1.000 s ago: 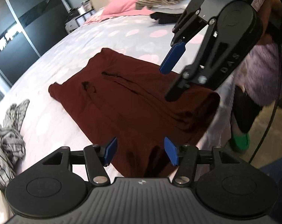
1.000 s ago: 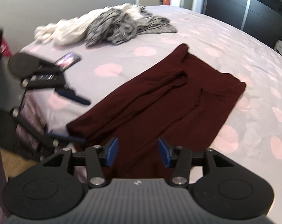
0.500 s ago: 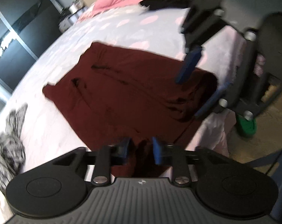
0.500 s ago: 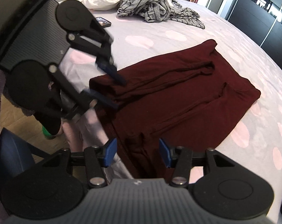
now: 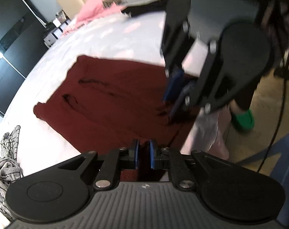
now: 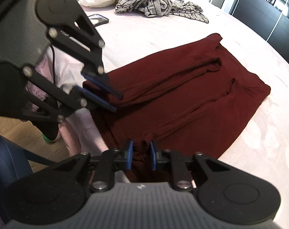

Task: Fold clothes

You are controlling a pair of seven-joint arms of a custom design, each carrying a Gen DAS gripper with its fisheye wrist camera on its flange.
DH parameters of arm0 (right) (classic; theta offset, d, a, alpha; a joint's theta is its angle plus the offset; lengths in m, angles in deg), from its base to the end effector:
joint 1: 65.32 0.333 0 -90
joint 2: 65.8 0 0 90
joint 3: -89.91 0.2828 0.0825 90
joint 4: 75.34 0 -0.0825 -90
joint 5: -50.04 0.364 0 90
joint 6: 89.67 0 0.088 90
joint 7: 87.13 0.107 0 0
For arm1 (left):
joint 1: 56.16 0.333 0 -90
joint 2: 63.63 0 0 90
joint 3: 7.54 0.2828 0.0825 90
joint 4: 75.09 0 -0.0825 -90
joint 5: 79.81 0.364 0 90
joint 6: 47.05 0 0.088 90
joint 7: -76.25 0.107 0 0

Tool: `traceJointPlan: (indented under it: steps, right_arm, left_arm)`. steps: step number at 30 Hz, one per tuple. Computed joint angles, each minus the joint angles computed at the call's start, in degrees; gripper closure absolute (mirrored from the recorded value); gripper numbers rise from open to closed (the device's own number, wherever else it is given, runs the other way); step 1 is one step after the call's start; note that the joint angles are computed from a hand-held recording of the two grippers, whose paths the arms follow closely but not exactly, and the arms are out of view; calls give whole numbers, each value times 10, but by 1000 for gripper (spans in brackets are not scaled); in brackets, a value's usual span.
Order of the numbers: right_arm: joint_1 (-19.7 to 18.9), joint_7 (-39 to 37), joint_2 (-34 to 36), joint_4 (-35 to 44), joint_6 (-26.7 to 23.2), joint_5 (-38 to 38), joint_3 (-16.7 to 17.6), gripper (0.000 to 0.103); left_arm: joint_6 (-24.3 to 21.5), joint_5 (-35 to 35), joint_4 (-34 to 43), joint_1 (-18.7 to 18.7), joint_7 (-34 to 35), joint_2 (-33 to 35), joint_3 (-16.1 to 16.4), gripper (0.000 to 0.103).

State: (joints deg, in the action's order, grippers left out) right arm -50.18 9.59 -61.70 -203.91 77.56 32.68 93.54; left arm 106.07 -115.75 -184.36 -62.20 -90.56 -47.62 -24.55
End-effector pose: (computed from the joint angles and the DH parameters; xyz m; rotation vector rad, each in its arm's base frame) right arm 0.5218 0.1966 0.3830 -2.2686 1.3707 -0.6092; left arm 0.5870 -0.2184 0.3867 0.1371 2.6300 -0.7175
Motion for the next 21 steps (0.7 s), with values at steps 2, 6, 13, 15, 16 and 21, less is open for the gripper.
traceJointPlan:
  steps: [2,6,13,15,16,21]
  right_arm:
    - [-1,-6,3,4,-5,7,2,79]
    - [-1,-17,0,1,-4,16,4,68]
    - [5,-25,-25,-25,-3,-36,1,48]
    - [6,-24,-26,-27,-9,-70,0,42]
    - [7,-20,-25,-26,-12,-85,0,42]
    - [10,2,-15,-21,-26,-152,-3,43]
  left_arm:
    - [1,3,5,0,2,9,-1,92]
    - [1,-9,-7,8,21,-2,-7,88]
    - [-32,-42,-20,19,142,-29,-5,56]
    - [-25,-32,-22,13,168,-28,2,54]
    - [-23,-21,-20,10,175,-25,6,54]
    - [26,-20,-32,13,246,-6,-3,54]
